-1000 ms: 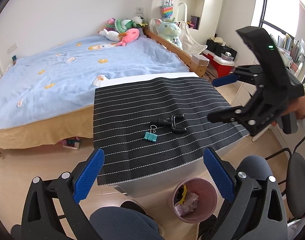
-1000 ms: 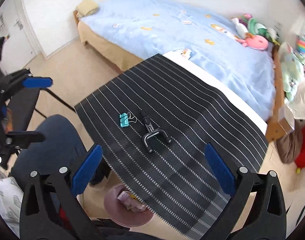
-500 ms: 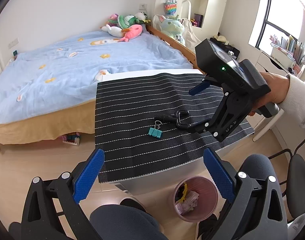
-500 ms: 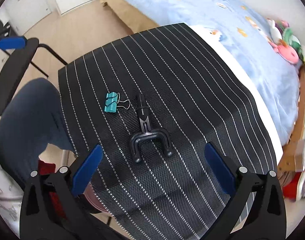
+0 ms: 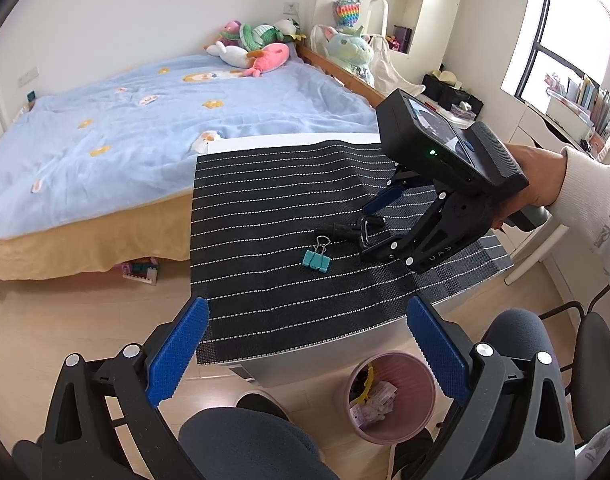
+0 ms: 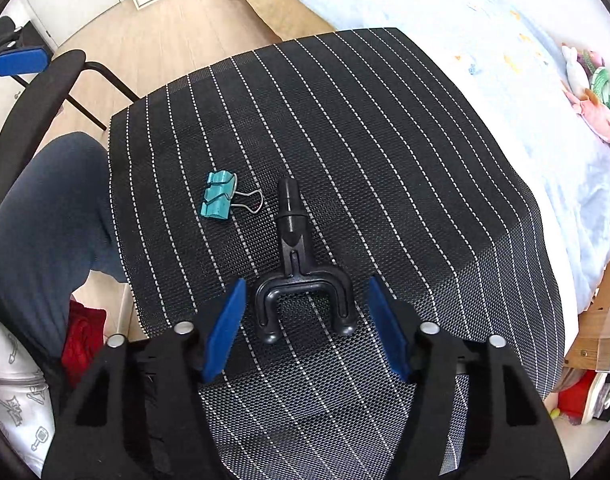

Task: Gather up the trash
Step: 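Close the right gripper on the black claw clip and lift it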

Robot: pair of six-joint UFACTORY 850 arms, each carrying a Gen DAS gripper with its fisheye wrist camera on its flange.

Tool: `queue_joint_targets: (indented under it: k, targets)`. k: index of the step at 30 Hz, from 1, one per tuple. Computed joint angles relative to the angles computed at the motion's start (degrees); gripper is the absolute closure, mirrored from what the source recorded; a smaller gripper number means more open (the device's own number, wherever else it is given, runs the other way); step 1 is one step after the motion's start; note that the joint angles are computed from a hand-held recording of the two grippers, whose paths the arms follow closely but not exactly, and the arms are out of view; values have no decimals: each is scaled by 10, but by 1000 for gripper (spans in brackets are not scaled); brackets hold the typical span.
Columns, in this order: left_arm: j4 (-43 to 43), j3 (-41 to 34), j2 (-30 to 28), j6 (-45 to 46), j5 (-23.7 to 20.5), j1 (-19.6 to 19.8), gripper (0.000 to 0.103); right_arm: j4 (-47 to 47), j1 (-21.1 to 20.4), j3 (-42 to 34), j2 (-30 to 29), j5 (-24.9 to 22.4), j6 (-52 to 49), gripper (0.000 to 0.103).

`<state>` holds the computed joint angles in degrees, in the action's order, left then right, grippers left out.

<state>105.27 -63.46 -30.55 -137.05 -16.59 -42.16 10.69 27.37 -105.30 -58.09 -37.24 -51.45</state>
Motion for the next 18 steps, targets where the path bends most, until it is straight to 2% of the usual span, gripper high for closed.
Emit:
queue_joint_targets:
  k: [4, 11, 18]
  targets:
    - [9, -1, -3, -11, 4, 1, 8, 14, -2, -6, -3, -15, -12, 51]
    - [18, -2, -6, -19, 8, 3, 8, 32, -5, -4, -2, -17, 0, 52]
    - [41, -5, -8, -39, 11, 5, 8, 57, -11, 25, 16, 19, 21, 52]
